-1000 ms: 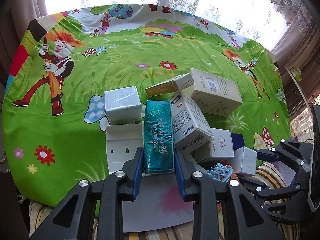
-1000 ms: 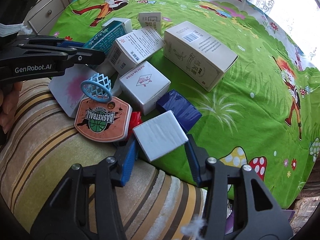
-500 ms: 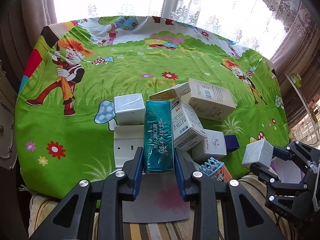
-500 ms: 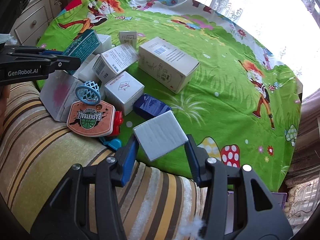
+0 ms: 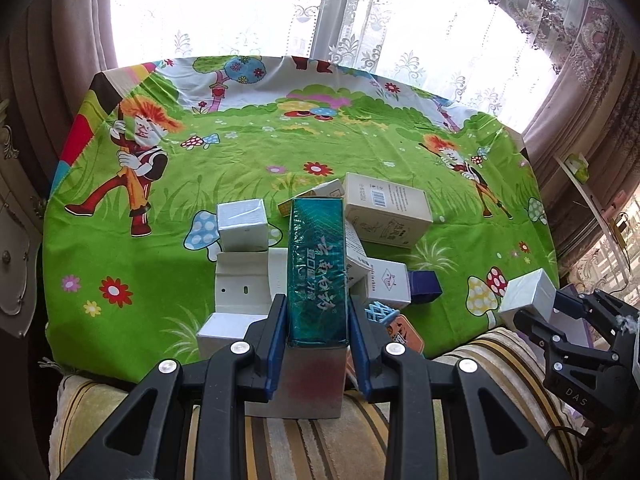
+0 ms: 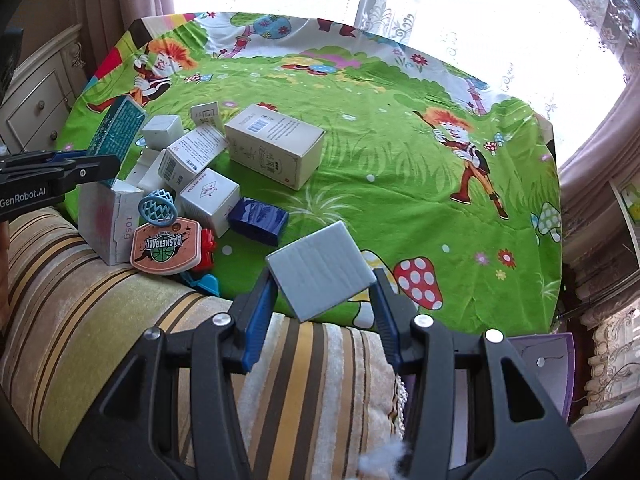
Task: Organize rigid objects
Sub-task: 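Carry both boxes over the purple box and open the left tool to drop the teal box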
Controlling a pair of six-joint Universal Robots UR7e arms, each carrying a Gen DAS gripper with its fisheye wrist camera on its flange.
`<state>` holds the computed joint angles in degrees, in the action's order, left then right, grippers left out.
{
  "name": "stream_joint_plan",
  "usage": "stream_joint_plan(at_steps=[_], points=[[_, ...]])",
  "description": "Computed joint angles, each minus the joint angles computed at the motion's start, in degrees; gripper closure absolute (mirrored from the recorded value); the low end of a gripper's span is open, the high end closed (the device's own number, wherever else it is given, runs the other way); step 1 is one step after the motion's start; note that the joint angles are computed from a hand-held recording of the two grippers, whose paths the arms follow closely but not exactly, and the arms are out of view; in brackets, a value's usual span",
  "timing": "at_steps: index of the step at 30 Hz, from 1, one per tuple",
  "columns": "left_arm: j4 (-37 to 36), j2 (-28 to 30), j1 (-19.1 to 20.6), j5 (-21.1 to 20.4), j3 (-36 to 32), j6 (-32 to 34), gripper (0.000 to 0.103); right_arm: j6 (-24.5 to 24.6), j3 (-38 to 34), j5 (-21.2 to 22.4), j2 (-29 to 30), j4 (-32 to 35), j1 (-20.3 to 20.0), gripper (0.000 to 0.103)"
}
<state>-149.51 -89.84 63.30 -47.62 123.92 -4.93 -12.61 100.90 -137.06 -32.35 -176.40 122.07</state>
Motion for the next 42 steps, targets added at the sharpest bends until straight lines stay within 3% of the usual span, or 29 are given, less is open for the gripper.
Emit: stream_joint_plan(at_steps=[21, 42], points=[[3.0, 0.0, -8.2, -4.0, 4.4, -2.0, 0.073, 6.9, 12.0, -6.6, -8.2, -9.4, -0.3, 0.052], [4.7, 7.0, -16.6, -12.1, 5.6, -1.2, 0.073, 12.0, 21.7, -12.8, -15.5, -13.6, -2.8, 0.052]])
